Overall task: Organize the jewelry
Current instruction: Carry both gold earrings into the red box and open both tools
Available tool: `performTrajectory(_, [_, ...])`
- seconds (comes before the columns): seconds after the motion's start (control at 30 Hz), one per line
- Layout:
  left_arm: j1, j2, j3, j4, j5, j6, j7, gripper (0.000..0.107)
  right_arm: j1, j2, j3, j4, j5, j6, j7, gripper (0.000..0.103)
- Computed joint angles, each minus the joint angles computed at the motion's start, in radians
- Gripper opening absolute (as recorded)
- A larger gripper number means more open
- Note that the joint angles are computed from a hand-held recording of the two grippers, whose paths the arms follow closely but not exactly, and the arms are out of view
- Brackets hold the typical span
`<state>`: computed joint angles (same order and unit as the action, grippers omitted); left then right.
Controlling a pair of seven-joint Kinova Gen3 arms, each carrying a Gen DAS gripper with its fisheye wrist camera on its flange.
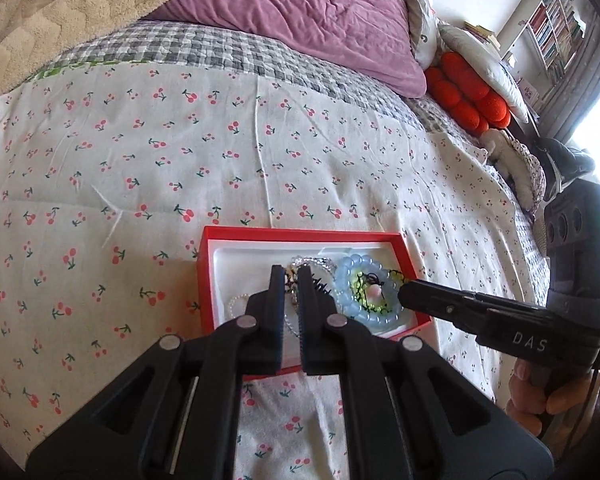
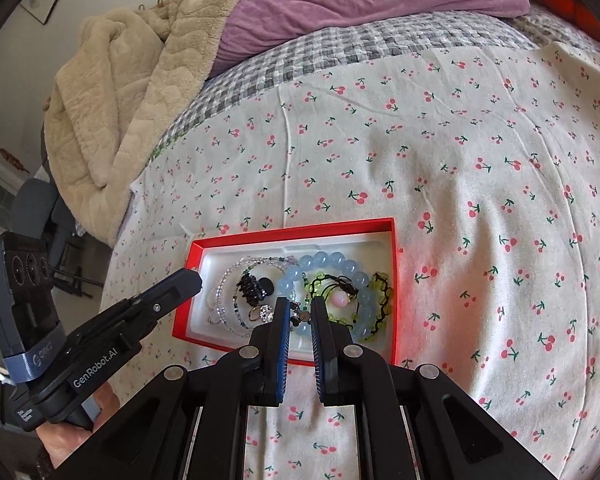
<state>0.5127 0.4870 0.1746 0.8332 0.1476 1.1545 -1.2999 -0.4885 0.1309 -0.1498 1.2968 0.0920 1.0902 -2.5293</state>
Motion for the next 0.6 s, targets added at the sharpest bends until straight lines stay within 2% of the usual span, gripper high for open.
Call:
performTrajectory(0.23, [0.028, 0.026, -0.022, -0.020, -0.048, -0.001, 0.020, 0.007, 0.058, -0.009, 0.008, 0.070, -0.096, -0.100, 0.075, 0.011])
performTrajectory(0.33, [0.039, 0.038, -0.028, -0.036, -0.070, 0.009, 0.019, 0.007, 0.061, -0.004, 0.011, 0.075, -0.090, -0.105, 0.076, 0.011])
performTrajectory(0.5, [0.053, 0.038, -0.034, -0.039, -0.098, 0.011, 0.017, 0.007, 0.070, -0.015, 0.014, 0.110, -0.088, -0.171, 0.081, 0.012])
performTrajectory(0.53, [0.055, 0.037, -0.036, -0.038, -0.102, 0.010, 0.019, 0.010, 0.074, -0.019, 0.014, 0.121, -0.093, -0.191, 0.082, 0.013])
performTrajectory(0.6, [0.050, 0.041, -0.031, -0.048, -0.097, 0.022, 0.017, 0.016, 0.091, -0.024, 0.015, 0.131, -0.131, -0.210, 0.099, 0.025])
